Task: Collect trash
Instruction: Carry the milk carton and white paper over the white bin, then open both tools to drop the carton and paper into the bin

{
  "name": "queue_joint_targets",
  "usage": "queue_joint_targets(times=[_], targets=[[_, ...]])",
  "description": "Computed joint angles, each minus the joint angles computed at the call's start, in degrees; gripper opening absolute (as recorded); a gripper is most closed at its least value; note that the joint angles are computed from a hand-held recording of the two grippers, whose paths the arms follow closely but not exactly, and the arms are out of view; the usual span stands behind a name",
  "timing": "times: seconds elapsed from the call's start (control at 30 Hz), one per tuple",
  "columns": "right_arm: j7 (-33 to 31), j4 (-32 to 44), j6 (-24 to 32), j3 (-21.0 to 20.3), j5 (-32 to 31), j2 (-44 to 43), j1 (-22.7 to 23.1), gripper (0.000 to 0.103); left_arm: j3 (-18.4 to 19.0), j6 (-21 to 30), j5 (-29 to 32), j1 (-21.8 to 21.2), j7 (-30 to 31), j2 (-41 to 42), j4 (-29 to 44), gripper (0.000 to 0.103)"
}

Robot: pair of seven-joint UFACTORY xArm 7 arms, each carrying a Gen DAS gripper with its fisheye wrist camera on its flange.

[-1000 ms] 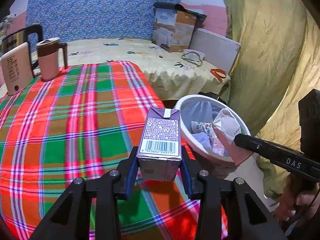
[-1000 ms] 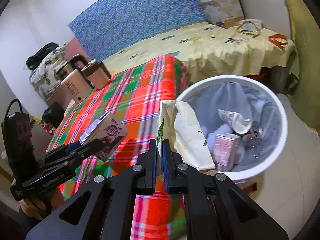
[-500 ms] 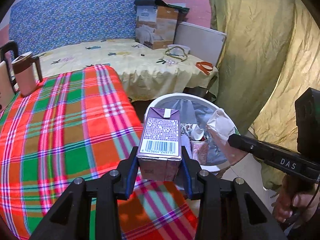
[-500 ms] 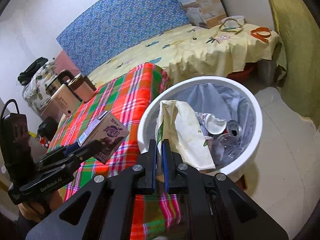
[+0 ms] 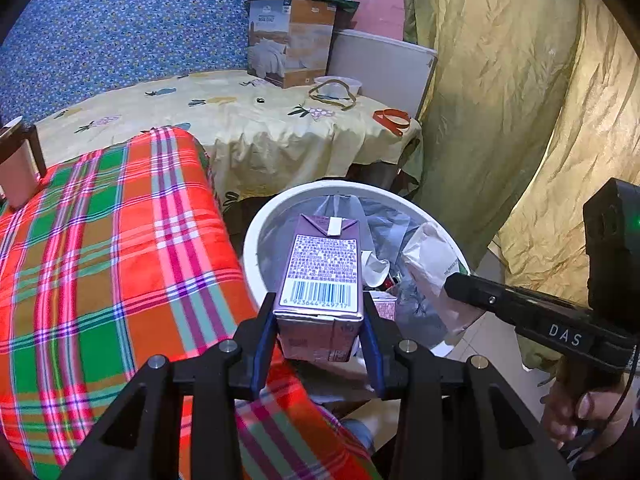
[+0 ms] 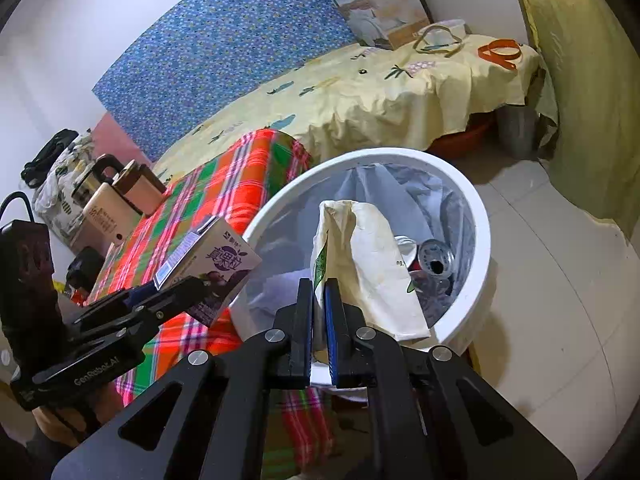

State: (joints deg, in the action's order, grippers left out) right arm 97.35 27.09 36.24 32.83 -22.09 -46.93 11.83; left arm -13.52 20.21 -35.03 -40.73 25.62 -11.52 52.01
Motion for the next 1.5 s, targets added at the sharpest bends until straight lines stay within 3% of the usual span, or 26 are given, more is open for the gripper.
queue_joint_targets(times=[0.6, 0.77, 0.9, 1.2, 1.5], targets=[[-5.9, -1.8, -6.4, -4.8, 0.0, 3.3, -2.6, 0.01, -3.4, 0.7, 3.3, 2.9, -1.5, 10.3, 8.7, 0.04], [-7.3, -1.7, -6.3, -4.8, 0.5, 3.5, -2.9, 0.012, -4.2, 1.4, 1.3, 3.8, -0.3, 11.4, 9.7, 0.041], [-7.2, -1.7, -5.4, -3.9, 0.5, 1.9, -2.9, 0.024, -4.3, 1.2, -1.1, 4.1, 1.7, 10.8, 9.5, 0.045], [-5.2, -0.6, -0.3, -1.2, 1.5, -0.8, -1.9, 0.025, -3.2, 1.0, -3.9, 3.5, 3.3, 6.4, 5.7, 0.046], [-2.4, 4.8, 8.5, 2.9, 0.2, 0.9, -0.2, 0.038, -0.5, 0.2, -5.4, 0.7, 4.4, -2.0, -1.6, 0.046]])
